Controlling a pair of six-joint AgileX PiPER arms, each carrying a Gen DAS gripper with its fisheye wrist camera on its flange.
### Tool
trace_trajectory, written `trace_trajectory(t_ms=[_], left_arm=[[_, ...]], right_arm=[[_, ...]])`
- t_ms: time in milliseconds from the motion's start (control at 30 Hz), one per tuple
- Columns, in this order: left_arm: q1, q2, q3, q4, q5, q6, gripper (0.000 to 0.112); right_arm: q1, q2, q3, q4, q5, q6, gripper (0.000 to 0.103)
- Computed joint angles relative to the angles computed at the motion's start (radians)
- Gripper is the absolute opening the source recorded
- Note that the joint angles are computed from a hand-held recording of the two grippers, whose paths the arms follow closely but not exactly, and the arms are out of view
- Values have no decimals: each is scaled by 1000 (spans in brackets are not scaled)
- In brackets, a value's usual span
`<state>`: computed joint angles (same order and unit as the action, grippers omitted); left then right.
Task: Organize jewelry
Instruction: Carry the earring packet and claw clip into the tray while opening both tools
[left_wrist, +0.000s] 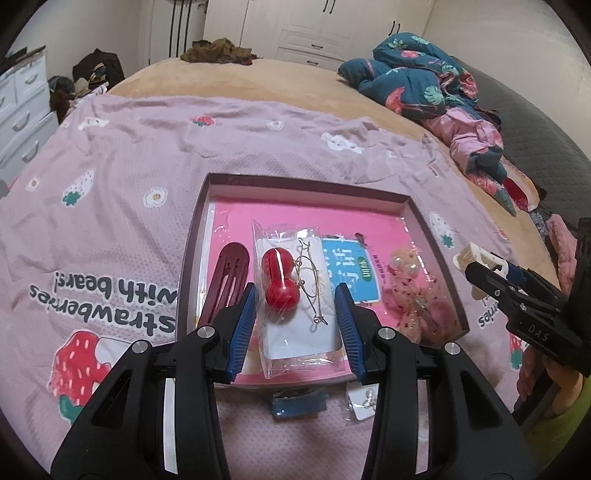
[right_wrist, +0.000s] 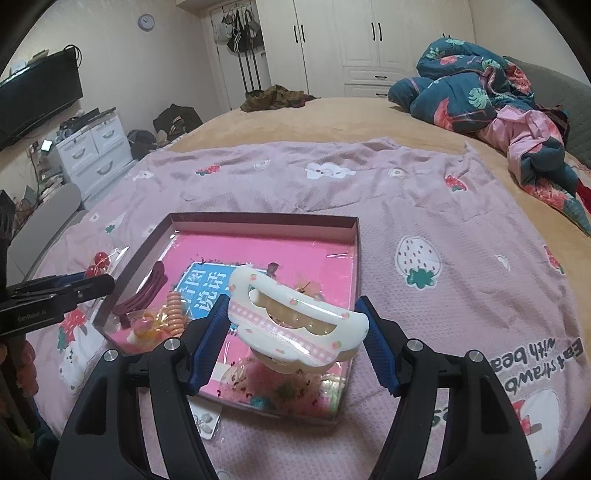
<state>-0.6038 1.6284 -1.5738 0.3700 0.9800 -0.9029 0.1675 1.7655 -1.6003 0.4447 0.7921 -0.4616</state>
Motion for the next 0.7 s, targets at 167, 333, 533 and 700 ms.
trace_trajectory(t_ms=[167, 333, 533, 700], left_arm=[[38, 12, 33, -35, -44, 31, 35], [75, 36, 57, -79, -86, 71, 35], [109, 50, 92, -124, -134, 101, 35], [133, 59, 102, -163, -161, 133, 35]], right_arm=[[32, 57, -56, -48, 6, 46, 67], [61, 111, -110, -95, 10, 92, 67], [87, 166, -157, -139, 15, 131, 67], [102, 193, -163, -153, 10, 141, 67]])
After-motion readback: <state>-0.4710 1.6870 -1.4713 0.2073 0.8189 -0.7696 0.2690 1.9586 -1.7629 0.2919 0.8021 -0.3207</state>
